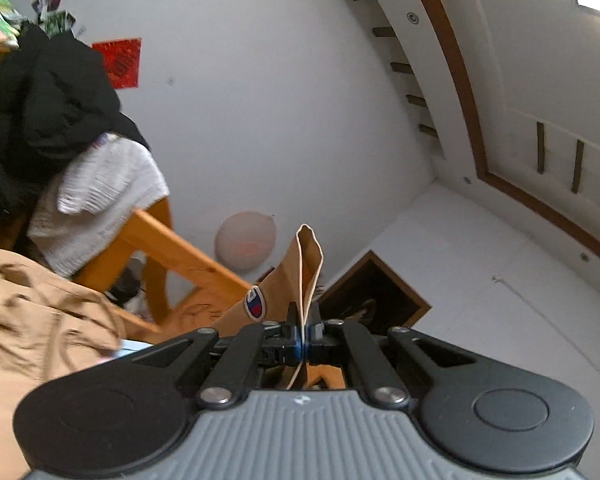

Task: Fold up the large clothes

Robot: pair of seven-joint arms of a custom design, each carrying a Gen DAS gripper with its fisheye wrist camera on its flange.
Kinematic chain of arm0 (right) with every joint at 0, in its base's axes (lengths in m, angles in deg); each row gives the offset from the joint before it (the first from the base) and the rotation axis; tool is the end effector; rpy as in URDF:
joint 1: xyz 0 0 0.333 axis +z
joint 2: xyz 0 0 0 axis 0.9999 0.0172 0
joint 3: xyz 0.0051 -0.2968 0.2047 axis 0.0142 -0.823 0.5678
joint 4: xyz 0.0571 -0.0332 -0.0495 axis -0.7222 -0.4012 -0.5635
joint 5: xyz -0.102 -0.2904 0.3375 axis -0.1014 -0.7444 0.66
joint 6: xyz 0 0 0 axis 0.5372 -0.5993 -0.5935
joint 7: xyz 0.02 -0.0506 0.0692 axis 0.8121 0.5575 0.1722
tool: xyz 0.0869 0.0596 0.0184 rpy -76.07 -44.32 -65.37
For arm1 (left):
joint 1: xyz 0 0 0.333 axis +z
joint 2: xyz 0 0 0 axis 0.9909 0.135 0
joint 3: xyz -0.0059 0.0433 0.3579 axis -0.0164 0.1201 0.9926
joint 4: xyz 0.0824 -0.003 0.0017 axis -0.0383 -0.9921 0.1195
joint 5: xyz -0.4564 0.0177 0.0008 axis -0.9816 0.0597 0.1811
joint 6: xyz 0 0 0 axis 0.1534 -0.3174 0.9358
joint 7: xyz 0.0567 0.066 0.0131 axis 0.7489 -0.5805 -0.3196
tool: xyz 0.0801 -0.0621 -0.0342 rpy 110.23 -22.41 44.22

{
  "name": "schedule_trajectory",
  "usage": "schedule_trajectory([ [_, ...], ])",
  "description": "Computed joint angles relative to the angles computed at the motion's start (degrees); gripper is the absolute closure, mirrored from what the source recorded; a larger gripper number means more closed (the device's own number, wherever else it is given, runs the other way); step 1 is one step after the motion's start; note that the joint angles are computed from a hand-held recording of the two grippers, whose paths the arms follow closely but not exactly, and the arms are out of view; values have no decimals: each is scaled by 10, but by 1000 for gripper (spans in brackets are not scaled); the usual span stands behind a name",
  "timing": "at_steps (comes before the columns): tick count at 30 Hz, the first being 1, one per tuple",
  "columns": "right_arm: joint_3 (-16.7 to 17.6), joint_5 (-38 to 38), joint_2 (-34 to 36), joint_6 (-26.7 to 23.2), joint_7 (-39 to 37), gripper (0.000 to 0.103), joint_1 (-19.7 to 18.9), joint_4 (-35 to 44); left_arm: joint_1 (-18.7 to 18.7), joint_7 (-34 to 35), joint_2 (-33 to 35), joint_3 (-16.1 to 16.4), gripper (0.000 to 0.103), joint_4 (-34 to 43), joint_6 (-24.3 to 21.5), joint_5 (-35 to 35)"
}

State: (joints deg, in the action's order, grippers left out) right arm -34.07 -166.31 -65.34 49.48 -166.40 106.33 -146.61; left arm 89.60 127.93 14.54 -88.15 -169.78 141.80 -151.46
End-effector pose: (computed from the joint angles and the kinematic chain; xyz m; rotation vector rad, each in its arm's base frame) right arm 0.4959 0.1860 0.4191 -1.1187 1.9755 -1.6178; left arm 0.6988 -0.0764 0.6693 1.0737 -1.8041 1.8583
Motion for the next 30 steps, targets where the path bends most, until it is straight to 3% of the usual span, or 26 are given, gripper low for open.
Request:
schedule_trajectory([
  [2,-11,-18,-19,10,-37,88,-12,-15,12,31,-5,11,103,-20,-2,8],
  [5,-14,-52,-45,10,-72,87,-27,-40,24,73,-23,29,103,-76,16,73],
  [8,-15,-64,-57,44,-145,85,-34,-64,21,77,-28,40,103,-131,69,176],
  [11,-20,-52,-56,91,-227,66,-36,-81,15,53,-18,42,103,-171,131,263],
  [13,-29,-2,-56,130,-299,61,-38,-85,15,28,-16,42,103,-190,148,308],
  [14,-37,28,-70,159,-324,61,-40,-97,16,26,-16,41,103,-197,156,319],
  [16,-49,94,-110,207,-366,50,-47,-123,17,38,-9,37,103,-203,175,317],
  [18,-62,156,-163,255,-392,32,-50,-153,18,38,1,33,103,-197,181,312],
  [21,-63,201,-212,299,-351,26,-68,-172,19,50,0,28,103,-202,195,313],
  [23,-67,186,-200,361,-275,24,-105,-158,15,63,1,23,103,-206,215,314],
  [26,-65,126,-119,477,-141,24,-173,-97,11,58,0,22,103,-210,228,331],
  [28,-63,127,-44,508,-129,26,-197,-43,10,61,-2,21,103,-213,233,336],
  [29,-69,175,-8,506,-162,32,-193,-19,10,62,-3,21,103,-213,236,338],
  [30,-71,216,11,497,-190,49,-188,-6,9,62,-5,20,103,-215,241,340],
])
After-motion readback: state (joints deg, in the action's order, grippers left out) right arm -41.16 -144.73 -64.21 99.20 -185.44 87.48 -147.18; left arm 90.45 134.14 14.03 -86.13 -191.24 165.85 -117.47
